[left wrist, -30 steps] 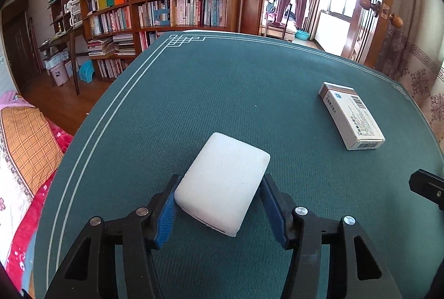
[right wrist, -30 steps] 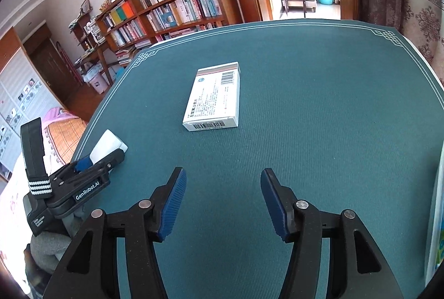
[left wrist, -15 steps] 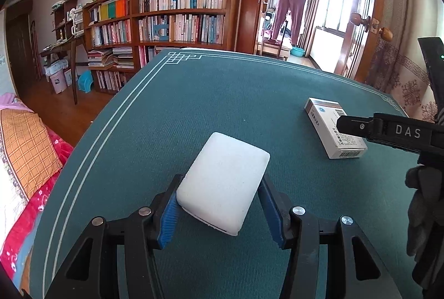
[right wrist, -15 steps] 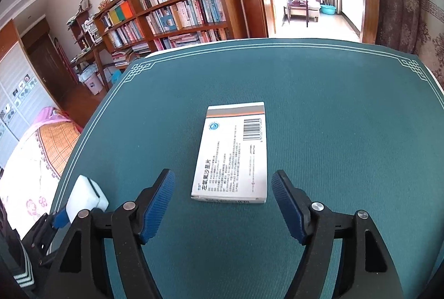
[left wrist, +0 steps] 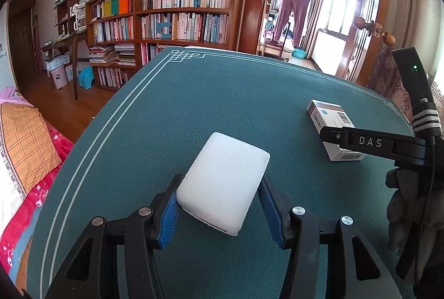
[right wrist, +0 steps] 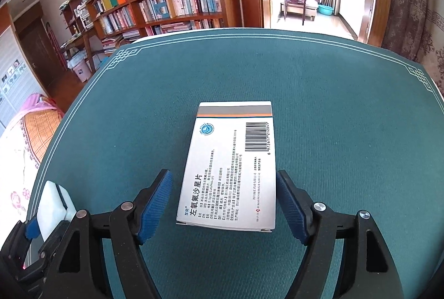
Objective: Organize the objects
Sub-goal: 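Carry the white block and medicine box over the clear bowl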
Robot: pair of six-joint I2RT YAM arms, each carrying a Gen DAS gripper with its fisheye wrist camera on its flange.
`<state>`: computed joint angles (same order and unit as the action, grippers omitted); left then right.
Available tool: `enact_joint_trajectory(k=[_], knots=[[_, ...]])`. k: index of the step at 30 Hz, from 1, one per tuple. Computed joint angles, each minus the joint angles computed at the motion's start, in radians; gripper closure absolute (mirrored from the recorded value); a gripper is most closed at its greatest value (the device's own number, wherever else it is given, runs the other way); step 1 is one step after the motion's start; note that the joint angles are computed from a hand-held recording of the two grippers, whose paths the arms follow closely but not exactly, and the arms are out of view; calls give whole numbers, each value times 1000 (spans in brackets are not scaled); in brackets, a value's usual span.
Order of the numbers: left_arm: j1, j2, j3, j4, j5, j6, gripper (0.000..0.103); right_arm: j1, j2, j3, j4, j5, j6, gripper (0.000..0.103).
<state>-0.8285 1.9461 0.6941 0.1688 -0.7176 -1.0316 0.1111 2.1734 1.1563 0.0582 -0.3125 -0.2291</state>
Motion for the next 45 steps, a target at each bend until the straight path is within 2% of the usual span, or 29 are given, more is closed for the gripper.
enact_joint_trajectory(k=[6,16,20,25,30,35,40,45], knots=[[-6,0,-1,9,-1,5,46,-29,-36,-50,-9,-43,-33,37],[-28,-10,-14,26,-11,23,46,-193,-271,-309,-3,-188,-106,37],[-32,-6,-1,9,-16,25,46,-299,-375,-386,-65,-261,-171,37],[-58,-4,43,-47,-16,3,46,-458,-464,-402,-206,-355,-285,37],[-143,11,119,-108,-41,-2,46,-617,-488,-331,-372,-441,-400,37],[-211,54,235,-174,-43,23,46,-769,-455,-237,-494,-484,-528,37],[-264,97,362,-221,-43,75,46,-896,-336,-68,-600,-493,-606,37],[-303,160,514,-260,-31,152,46,-987,-187,159,-696,-481,-630,37]])
